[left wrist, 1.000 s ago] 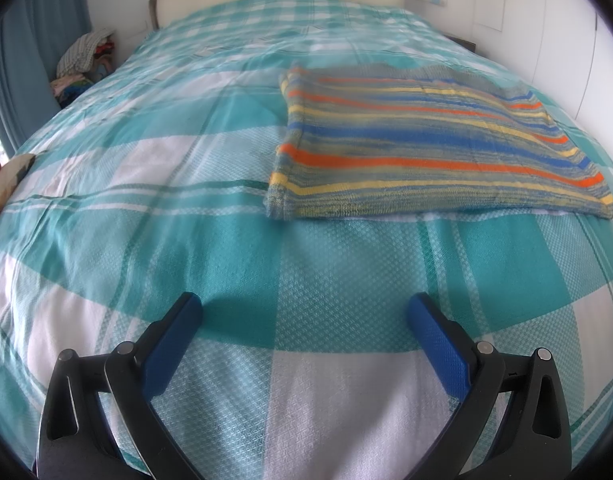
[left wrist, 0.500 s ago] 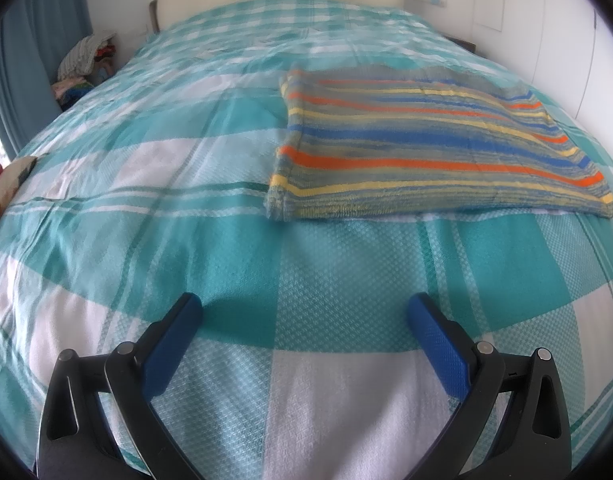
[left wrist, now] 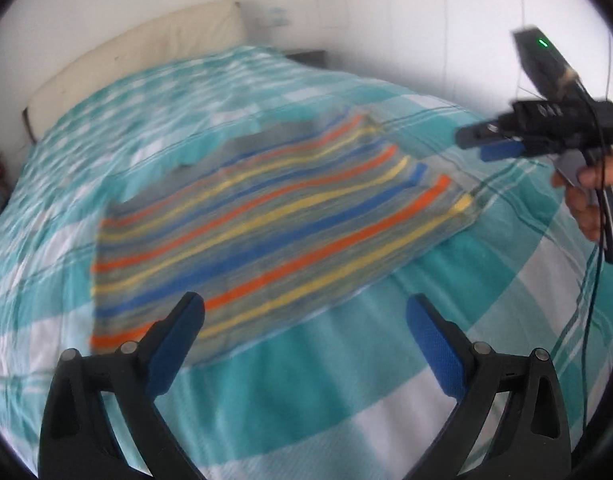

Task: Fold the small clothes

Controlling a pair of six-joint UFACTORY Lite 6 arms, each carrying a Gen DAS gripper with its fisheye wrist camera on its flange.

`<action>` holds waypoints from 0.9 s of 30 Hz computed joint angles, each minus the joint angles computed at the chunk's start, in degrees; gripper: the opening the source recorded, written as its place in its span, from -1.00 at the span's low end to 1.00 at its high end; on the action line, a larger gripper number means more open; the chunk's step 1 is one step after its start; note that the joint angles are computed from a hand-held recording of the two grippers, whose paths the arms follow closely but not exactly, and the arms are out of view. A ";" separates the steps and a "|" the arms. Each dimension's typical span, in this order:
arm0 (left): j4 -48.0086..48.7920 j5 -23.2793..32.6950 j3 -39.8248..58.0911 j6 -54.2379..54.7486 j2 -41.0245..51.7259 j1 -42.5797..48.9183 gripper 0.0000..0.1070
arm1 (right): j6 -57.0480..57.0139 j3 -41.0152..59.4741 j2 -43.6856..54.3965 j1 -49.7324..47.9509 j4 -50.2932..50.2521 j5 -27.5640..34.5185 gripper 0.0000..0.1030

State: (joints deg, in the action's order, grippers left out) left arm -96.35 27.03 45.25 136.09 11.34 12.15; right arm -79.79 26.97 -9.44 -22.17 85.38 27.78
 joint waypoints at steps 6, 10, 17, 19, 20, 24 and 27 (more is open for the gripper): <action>-16.58 -7.66 6.39 12.99 9.85 -18.87 0.56 | 14.40 31.10 32.01 -0.34 -9.24 8.54 0.43; -32.57 -6.86 6.83 30.21 13.44 -23.56 0.17 | 23.86 48.42 47.50 0.80 -14.92 12.38 0.19; -19.46 2.13 3.65 15.83 7.94 -14.05 -0.85 | 25.53 52.23 45.70 6.66 -16.55 6.94 -0.84; -11.97 7.35 1.34 7.98 3.74 -6.97 -0.85 | 27.13 51.53 41.53 9.42 -17.49 6.43 -0.84; -7.45 10.16 0.55 3.20 1.61 -2.72 -0.85 | 29.05 52.14 39.88 11.69 -18.47 6.12 -0.84; 4.42 19.87 -0.17 -8.48 -3.20 14.26 -0.85 | 38.87 63.33 42.45 20.81 -24.07 6.75 -0.84; 12.60 24.77 6.67 -18.26 2.01 24.92 -0.85 | 50.53 78.64 51.01 30.53 -33.12 6.12 -0.84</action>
State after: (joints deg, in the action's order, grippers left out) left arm -83.75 51.80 51.92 117.84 13.35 37.07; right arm -29.26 105.61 41.57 8.36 52.26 33.90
